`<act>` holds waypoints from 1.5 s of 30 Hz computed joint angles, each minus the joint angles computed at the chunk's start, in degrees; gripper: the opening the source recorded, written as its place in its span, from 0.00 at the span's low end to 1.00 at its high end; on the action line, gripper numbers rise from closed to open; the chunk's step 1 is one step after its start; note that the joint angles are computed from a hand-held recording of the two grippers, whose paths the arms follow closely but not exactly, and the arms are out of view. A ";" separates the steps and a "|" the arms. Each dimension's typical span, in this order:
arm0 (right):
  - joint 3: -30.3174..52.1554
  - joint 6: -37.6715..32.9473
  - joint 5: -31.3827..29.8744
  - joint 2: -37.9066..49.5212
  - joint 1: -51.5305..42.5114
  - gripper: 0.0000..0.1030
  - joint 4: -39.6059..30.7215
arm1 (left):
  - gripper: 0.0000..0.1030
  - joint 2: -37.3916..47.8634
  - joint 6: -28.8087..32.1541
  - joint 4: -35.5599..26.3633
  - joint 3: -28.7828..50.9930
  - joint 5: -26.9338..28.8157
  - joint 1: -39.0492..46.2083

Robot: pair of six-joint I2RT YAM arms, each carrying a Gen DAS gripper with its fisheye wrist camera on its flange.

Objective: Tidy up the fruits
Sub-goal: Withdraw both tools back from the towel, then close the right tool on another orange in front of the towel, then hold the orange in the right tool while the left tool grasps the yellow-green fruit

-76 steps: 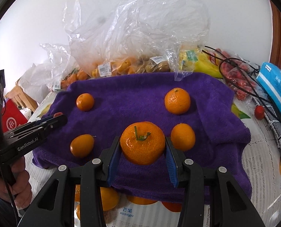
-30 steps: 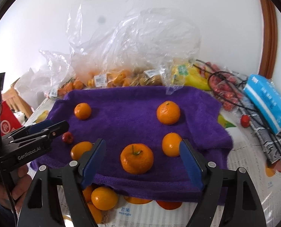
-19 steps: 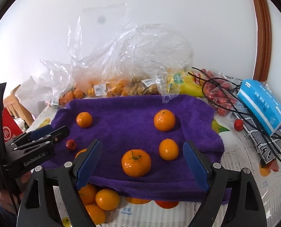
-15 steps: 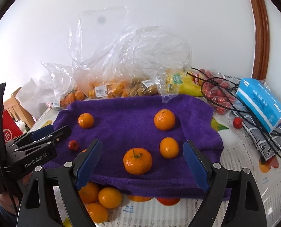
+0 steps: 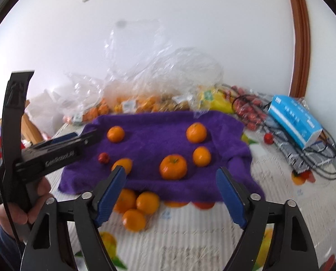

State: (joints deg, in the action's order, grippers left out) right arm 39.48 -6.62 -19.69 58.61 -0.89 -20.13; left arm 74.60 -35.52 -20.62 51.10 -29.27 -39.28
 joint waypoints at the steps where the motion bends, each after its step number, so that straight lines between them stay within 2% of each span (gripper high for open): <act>1: -0.36 0.11 0.49 -0.46 0.65 0.71 -0.83 | 0.58 -0.57 -0.74 -1.07 -0.42 -0.27 -0.74; 4: -2.12 0.62 1.03 -1.40 2.40 0.62 -2.25 | 0.59 -3.14 -2.41 -3.58 -2.48 0.04 -2.60; 6: -4.01 1.13 0.98 -1.35 3.55 0.60 -1.95 | 0.60 -4.95 -3.96 -5.69 -3.98 -0.92 -4.08; 10: -8.22 2.06 2.55 -0.16 6.60 0.45 -0.14 | 0.61 -10.13 -7.00 -9.82 -9.05 -1.24 -5.89; 18: -9.60 5.02 4.59 4.16 11.75 0.45 4.63 | 0.61 -18.51 -10.52 -15.56 -15.37 0.54 -5.24; 21: -8.70 5.55 6.92 7.30 13.63 0.45 5.62 | 0.61 -19.62 -10.26 -15.31 -16.25 2.58 -4.40; 23: -8.72 5.27 6.74 7.57 13.64 0.33 5.99 | 0.61 -18.87 -10.28 -15.09 -16.16 2.80 -4.91; 24: -8.72 5.02 5.44 7.13 13.02 0.32 5.81 | 0.61 -18.17 -10.42 -14.90 -15.96 2.62 -5.38; 29: -9.62 1.79 2.14 1.81 9.17 0.32 1.90 | 0.61 -14.18 -10.15 -10.76 -14.81 3.07 -7.58; 34: -9.78 -4.16 -1.83 -1.99 0.05 0.32 -2.11 | 0.61 -7.15 -8.00 -5.77 -12.15 4.07 -7.92; 41: -10.00 -9.91 -2.85 0.50 -8.80 0.32 0.78 | 0.58 -0.84 -5.33 0.00 -10.07 7.47 -5.48; 45: -9.92 -10.25 -3.91 3.62 -9.97 0.32 2.97 | 0.50 1.54 -4.98 1.03 -9.37 7.47 -4.57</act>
